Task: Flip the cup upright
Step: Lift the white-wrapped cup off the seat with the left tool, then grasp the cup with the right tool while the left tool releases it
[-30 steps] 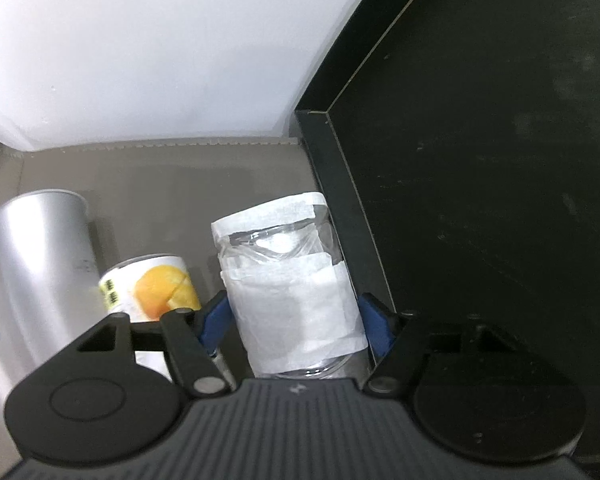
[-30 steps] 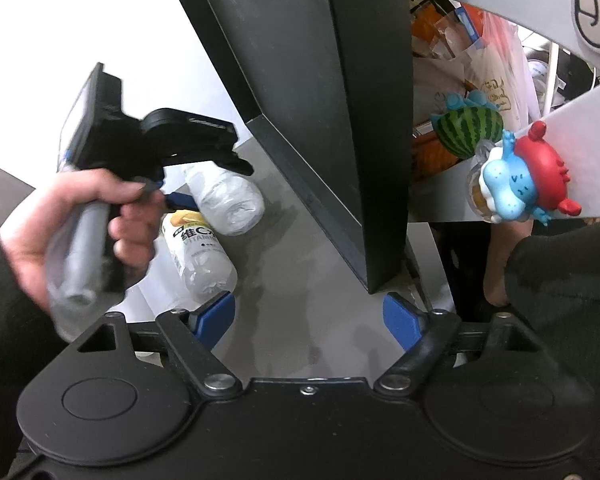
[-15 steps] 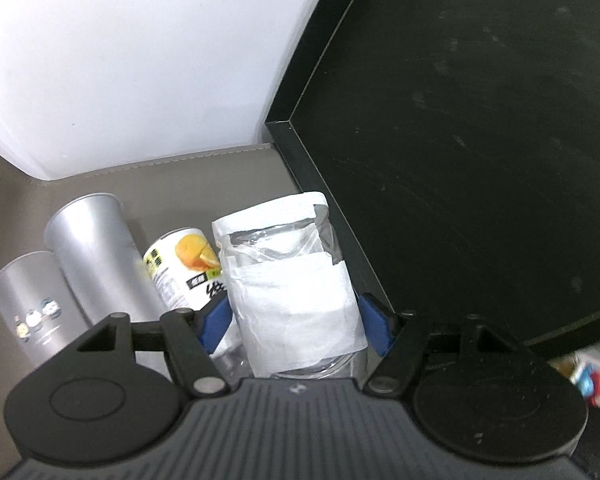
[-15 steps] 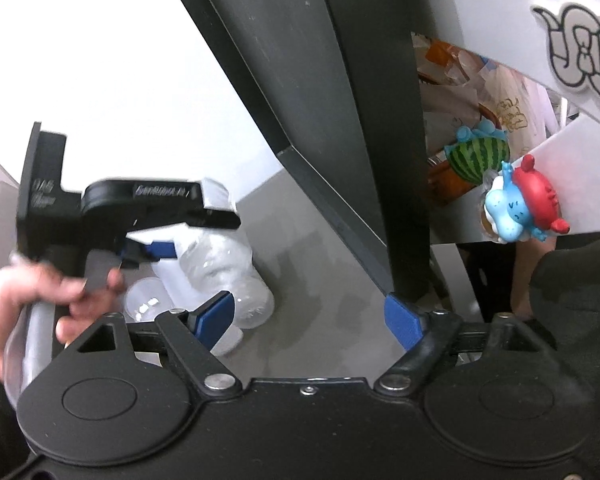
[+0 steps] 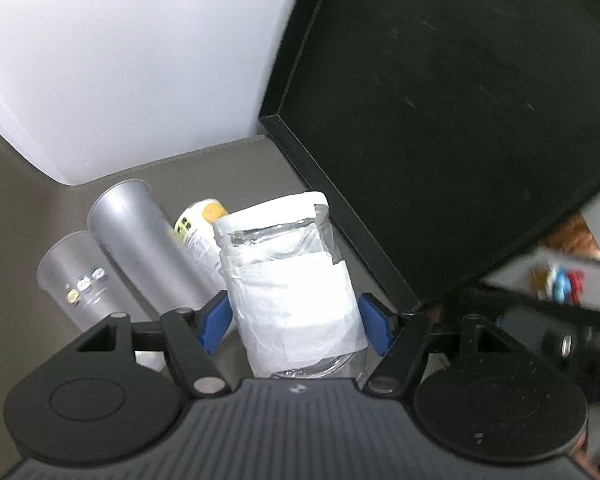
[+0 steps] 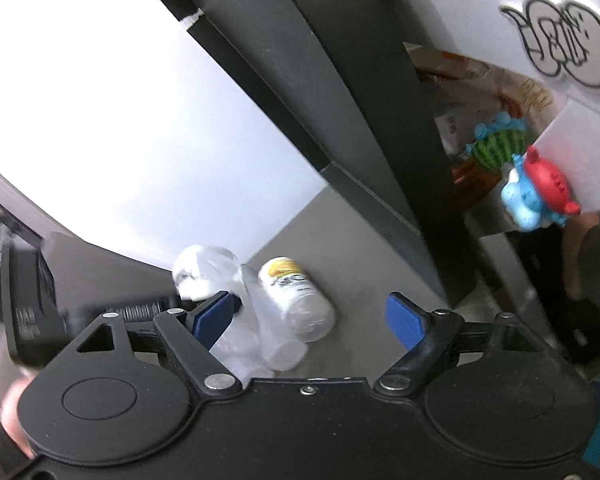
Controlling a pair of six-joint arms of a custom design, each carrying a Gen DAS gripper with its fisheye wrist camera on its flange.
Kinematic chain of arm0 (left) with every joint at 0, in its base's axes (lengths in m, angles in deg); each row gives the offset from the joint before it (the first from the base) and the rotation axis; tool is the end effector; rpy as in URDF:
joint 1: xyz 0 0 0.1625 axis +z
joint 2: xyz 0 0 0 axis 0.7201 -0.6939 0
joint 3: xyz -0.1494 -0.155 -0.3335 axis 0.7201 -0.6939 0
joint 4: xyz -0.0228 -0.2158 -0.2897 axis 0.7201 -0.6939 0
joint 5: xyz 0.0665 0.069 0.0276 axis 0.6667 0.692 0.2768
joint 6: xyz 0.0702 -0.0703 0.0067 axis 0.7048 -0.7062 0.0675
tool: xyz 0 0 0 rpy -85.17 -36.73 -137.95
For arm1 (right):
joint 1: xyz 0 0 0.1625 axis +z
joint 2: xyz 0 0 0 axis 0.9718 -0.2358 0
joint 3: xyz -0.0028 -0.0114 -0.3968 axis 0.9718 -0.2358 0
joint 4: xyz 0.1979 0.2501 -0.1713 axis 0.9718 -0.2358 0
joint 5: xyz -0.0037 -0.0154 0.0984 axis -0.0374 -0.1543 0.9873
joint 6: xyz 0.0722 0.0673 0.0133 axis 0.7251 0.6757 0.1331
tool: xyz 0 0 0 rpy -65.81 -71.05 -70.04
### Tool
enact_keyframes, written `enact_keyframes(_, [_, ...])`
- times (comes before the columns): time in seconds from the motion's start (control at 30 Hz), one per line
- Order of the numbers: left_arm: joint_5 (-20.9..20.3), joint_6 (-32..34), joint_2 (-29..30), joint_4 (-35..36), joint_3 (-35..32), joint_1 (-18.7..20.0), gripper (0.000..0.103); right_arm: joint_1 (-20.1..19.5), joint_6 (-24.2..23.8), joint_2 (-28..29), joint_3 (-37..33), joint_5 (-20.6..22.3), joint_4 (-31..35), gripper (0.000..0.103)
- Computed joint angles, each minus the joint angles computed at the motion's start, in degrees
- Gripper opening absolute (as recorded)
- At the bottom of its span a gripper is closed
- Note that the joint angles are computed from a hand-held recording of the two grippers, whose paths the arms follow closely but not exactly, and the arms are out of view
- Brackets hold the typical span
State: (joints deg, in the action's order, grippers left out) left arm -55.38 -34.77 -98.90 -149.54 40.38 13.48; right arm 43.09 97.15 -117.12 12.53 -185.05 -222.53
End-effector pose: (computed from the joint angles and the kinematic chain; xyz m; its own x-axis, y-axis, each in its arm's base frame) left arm -0.2206 -0.7381 0.3584 -0.7751 0.3788 -0.5057 0.5273 0.8287 -0.1875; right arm 0.4125 -0.5843 0.1382 -0.9683 0.2063 0.1409 -0.0058 0.5452 -0.8383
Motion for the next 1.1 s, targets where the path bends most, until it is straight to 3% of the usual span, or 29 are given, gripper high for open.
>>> enact_keyframes(0.27, [-0.2,4.5,-8.3,-4.2,12.1,-1.5,0.068,-1.1,2.1,-1.4,2.8,9.5,-1.7,0.088])
enact_keyframes(0.33, [-1.0,4.9,-9.7,-4.2,13.7,-1.9,0.068,-1.2,2.4,-1.5,3.1,12.1,-1.9,0.096])
enact_keyframes(0.47, [-1.4,5.5,-11.8,-3.3,16.3,-3.1,0.068,-1.3,1.8,-1.3,3.3,16.1,-2.5,0.097])
enact_keyframes(0.97, [-4.1,7.1,-16.2,-1.5,21.4,-6.7,0.066,-2.4,6.0,-3.0,5.4,26.3,-2.4,0.097])
enact_keyframes(1.1, [-4.8,8.3,-16.9,-1.4,22.3,-7.2,0.066,-2.5,5.8,-3.1,5.4,27.3,-1.3,0.095])
